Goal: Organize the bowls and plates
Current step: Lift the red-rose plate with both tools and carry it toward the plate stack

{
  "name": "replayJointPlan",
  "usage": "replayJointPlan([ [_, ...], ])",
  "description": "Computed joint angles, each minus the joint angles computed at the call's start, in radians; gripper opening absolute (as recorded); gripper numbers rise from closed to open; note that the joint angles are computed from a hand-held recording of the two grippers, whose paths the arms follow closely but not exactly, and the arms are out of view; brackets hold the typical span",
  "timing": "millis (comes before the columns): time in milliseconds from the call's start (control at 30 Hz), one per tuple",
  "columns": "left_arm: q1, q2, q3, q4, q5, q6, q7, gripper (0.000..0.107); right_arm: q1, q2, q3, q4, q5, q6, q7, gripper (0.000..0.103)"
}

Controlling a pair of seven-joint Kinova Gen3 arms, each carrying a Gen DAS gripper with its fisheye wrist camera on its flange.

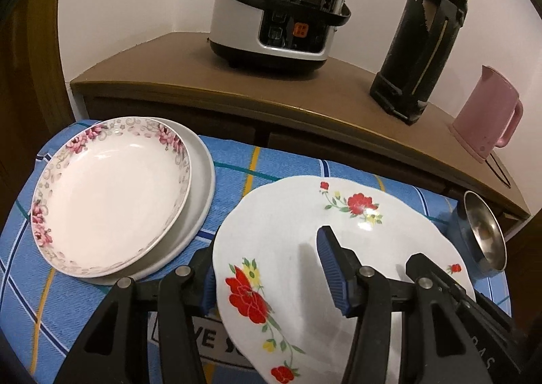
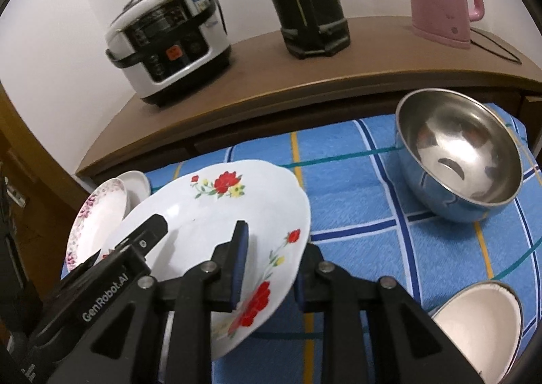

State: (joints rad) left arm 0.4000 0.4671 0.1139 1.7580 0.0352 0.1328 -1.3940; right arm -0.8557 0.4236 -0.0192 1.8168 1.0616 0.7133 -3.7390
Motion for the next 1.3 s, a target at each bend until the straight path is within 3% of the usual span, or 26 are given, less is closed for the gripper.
replayJointPlan([
  [233,-0.045,-0.046,0.038,0.045,0.003,-0.031,-0.022,0.055,-0.035,-0.012,-0.014,0.000,0.047,0.044,-0.032,0.023],
  [400,-0.020,-0.091,-0.006,0.083,0.001,-0.057,-0.017,0.055,-0.049,-0.018,-0.035,-0.015,0.076,0.076,-0.040,0.023],
  [767,-0.090,-0.171,0.000,0.158,0.003,-0.100,-0.027,0.051,-0.088,0.003,-0.062,-0.108,0.091,0.147,0.028,0.023],
  [1067,-0.127,-0.198,-0.035,0.188,0.006,-0.125,-0.032,0.049,-0.124,0.063,-0.038,-0.206,0.099,0.137,0.096,0.023],
  [1300,-0.193,-0.187,-0.010,0.179,0.010,-0.127,-0.035,0.049,-0.139,0.113,-0.003,-0.285,0.078,0.106,0.172,0.023],
])
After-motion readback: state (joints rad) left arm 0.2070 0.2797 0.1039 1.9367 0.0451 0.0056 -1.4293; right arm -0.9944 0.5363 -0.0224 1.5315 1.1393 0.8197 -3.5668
